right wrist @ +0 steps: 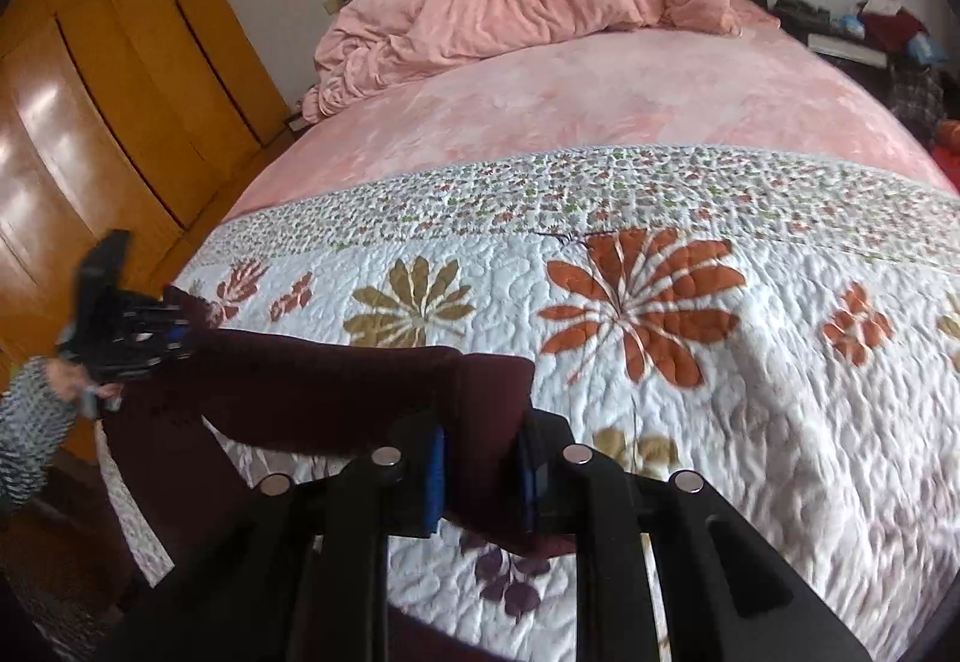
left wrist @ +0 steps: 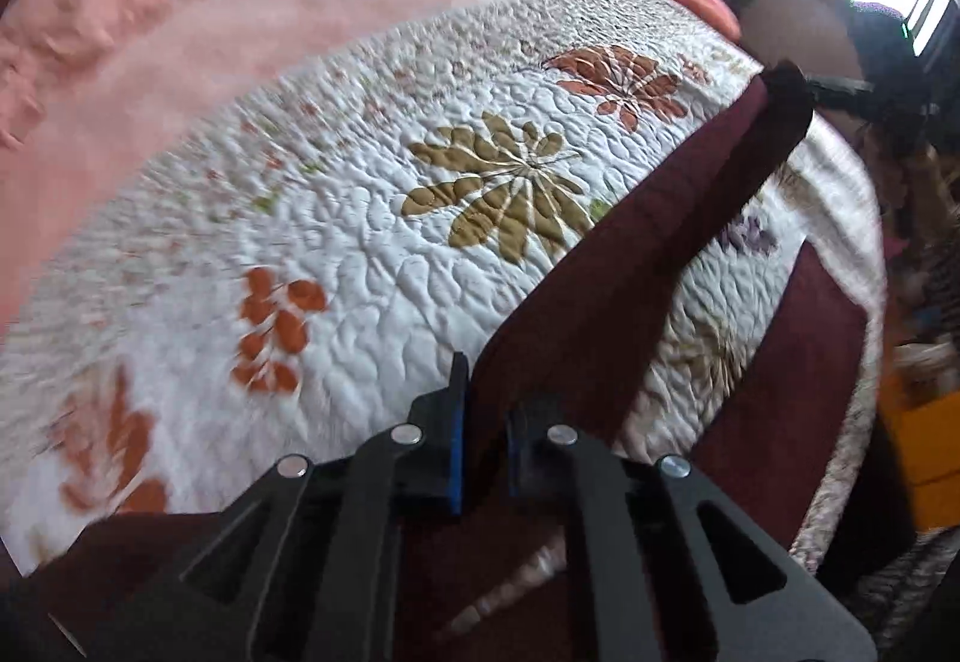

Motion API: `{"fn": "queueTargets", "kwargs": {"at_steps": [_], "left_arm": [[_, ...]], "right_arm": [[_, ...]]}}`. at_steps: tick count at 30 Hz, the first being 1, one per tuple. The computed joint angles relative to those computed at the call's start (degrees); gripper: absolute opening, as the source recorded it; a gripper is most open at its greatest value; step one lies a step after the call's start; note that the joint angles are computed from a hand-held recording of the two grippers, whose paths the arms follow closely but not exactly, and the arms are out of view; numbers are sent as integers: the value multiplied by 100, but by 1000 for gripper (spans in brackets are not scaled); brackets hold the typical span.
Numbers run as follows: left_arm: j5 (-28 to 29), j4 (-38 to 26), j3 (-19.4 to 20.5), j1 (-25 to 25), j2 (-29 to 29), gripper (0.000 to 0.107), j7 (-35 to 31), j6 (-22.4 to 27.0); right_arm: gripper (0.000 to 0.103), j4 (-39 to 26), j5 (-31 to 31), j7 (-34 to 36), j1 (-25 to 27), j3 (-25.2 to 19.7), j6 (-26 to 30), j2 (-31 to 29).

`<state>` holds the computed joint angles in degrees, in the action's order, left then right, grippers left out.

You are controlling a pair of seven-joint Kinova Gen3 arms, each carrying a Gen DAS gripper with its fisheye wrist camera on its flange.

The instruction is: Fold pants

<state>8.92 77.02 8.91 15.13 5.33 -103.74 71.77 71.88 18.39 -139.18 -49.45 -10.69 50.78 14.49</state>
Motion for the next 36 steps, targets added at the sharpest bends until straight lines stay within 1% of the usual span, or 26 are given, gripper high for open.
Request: {"fn": "queueTargets", "kwargs": {"at_steps": [1, 2, 4, 5, 6, 7, 8, 9, 11, 15, 16, 18, 19, 21, 22, 23, 25, 26, 28, 30, 31, 32, 34, 36], "left_arm": [[-233, 215, 62, 90, -265, 9, 140, -104], [-466, 432, 230, 128, -531, 10, 301, -188], [-932, 831, 757, 11, -909, 10, 767, -321], [-1165, 1027, 936, 68, -1099, 10, 1000, -360], [-1361, 1231, 1008, 171, -1225, 10, 1233, -453], [-1464, 1361, 974, 318, -1332, 10, 1432, -467], [-1518, 1492, 834, 550, -1417, 10, 1614, -506], [-1562, 1641, 782, 676, -1550, 10, 1744, -535], [-1657, 1882, 967, 733, -1754, 10, 1975, -576], [-1779, 2246, 1321, 773, -2140, 10, 2305, -686], [-1740, 2324, 1368, 782, -2267, 10, 2381, -730], [-1644, 2407, 1493, 789, -2405, 10, 2496, -723], [-1673, 2469, 1652, 771, -2452, 10, 2603, -696], [-1769, 2580, 1984, 745, -2430, 10, 2802, -579], [-1866, 2705, 2185, 727, -2380, 10, 2956, -546], [-1940, 2817, 2282, 744, -2351, 10, 3057, -559], [-2042, 3036, 2389, 794, -2297, 11, 3281, -620], [-2068, 3159, 2388, 825, -2287, 11, 3394, -706], [-2053, 3305, 2271, 898, -2319, 12, 3529, -893], [-1977, 3342, 2113, 959, -2329, 13, 3547, -969], [-1897, 3352, 1988, 994, -2336, 13, 3498, -997], [-1860, 3344, 1960, 1014, -2339, 13, 3501, -989], [-1838, 3348, 1933, 1037, -2341, 13, 3493, -998], [-1836, 3343, 1939, 1041, -2334, 14, 3515, -991]], "right_arm": [[19, 124, 183, -224, -90, -42, 0, -73], [19, 255, 357, -452, -185, -79, -5, -144], [19, 562, 628, -918, -547, -7, 36, -299], [19, 648, 746, -1092, -605, -76, 71, -336], [19, 800, 873, -1325, -687, -187, 102, -388], [19, 883, 967, -1508, -770, -263, 172, -409], [19, 974, 1057, -1673, -780, -415, 225, -424], [20, 1088, 1167, -1892, -809, -573, 272, -435], [20, 1303, 1390, -2358, -965, -718, 367, -478], [21, 1841, 1650, -3290, -1455, -590, 230, -670], [22, 1913, 1764, -3521, -1520, -623, 263, -688], [25, 1987, 1817, -3715, -1396, -873, 339, -685], [27, 2010, 1749, -3734, -1378, -911, 361, -687], [37, 2160, 1691, -3883, -1352, -959, 233, -758], [53, 2225, 1647, -3955, -1335, -982, 179, -812], [68, 2249, 1550, -3982, -1309, -1004, 164, -853], [86, 2348, 1337, -4128, -1249, -1061, 93, -978], [86, 2488, 1312, -4313, -1202, -1096, -78, -1076], [88, 2825, 1324, -4772, -1067, -1165, -544, -1332], [90, 3115, 1345, -5219, -869, -1272, -1010, -1567], [90, 3240, 1296, -5340, -747, -1314, -1235, -1660], [90, 3290, 1154, -5367, -577, -1389, -1366, -1701], [90, 3172, 777, -5142, -470, -1339, -1349, -1537], [90, 2892, 475, -4676, -382, -1373, -1052, -1347]]}}
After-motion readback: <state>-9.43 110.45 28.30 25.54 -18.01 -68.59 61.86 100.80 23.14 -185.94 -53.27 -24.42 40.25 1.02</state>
